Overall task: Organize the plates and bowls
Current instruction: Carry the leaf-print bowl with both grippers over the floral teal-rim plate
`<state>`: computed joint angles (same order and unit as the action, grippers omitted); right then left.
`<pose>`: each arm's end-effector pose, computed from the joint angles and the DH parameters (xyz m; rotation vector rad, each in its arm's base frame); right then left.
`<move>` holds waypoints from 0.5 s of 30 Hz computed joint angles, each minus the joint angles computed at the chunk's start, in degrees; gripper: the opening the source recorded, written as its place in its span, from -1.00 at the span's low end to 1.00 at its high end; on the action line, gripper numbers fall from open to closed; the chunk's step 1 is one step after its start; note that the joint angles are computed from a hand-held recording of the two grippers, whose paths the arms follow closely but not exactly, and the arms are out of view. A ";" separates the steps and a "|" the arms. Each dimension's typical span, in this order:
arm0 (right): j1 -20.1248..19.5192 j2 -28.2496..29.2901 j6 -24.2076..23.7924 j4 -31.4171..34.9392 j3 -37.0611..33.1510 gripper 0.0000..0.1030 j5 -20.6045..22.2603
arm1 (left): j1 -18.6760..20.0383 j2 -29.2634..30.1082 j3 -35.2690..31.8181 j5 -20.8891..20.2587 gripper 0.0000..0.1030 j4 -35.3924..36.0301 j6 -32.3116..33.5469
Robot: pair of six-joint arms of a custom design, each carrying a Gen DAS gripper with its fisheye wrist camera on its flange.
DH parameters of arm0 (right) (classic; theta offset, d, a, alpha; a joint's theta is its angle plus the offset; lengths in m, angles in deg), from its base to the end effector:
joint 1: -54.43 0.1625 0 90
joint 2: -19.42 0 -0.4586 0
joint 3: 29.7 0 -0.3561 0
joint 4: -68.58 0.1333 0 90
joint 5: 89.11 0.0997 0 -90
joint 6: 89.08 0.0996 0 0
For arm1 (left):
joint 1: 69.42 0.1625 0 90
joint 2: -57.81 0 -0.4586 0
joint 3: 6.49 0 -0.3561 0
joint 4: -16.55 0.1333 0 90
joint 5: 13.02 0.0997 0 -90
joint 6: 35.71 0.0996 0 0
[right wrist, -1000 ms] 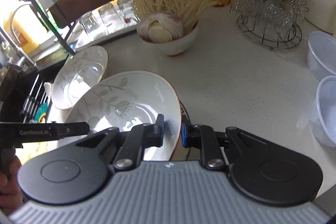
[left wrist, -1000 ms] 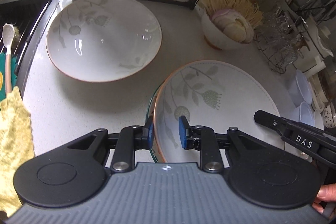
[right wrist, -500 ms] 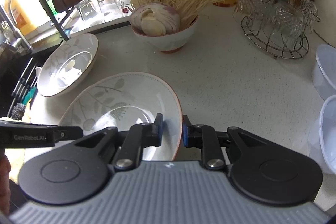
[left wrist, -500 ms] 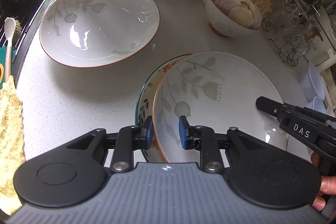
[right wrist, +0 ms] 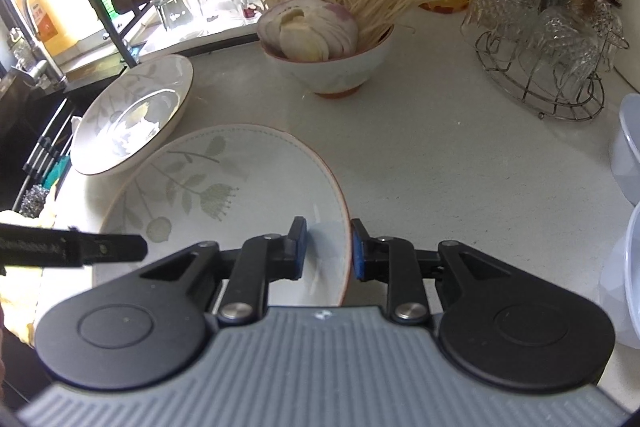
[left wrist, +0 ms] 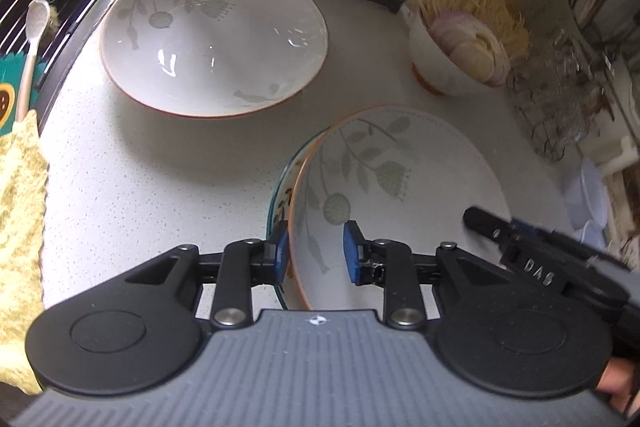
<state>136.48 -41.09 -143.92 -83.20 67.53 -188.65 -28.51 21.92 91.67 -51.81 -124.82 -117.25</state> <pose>0.0267 -0.6531 0.3020 1.0458 -2.5396 0.4016 -0.3329 -0.5676 0.0360 -0.5734 2.3689 -0.9632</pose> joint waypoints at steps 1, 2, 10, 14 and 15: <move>-0.07 0.19 0.36 0.78 -0.39 -0.48 0.17 | -0.02 -0.51 1.24 -0.21 -0.39 -2.36 -0.39; -0.05 0.29 0.93 1.40 -0.66 -0.49 0.21 | -0.03 -1.00 2.14 -0.66 -0.39 -3.95 -0.63; 0.82 0.40 4.21 0.28 -0.26 -0.49 -1.95 | -1.25 -2.64 2.82 -0.61 -0.39 -2.06 2.05; 1.15 -0.39 6.86 -2.72 1.44 -0.49 -2.90 | -1.68 -3.87 3.99 -0.62 -0.39 -3.36 5.11; 1.19 -0.72 7.62 -3.65 1.94 -0.49 -3.01 | -1.83 -4.18 4.25 -0.62 -0.39 -3.39 5.69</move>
<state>137.67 -41.81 -136.31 -86.85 69.46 -191.66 -30.34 17.74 95.92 -52.43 -128.21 -111.56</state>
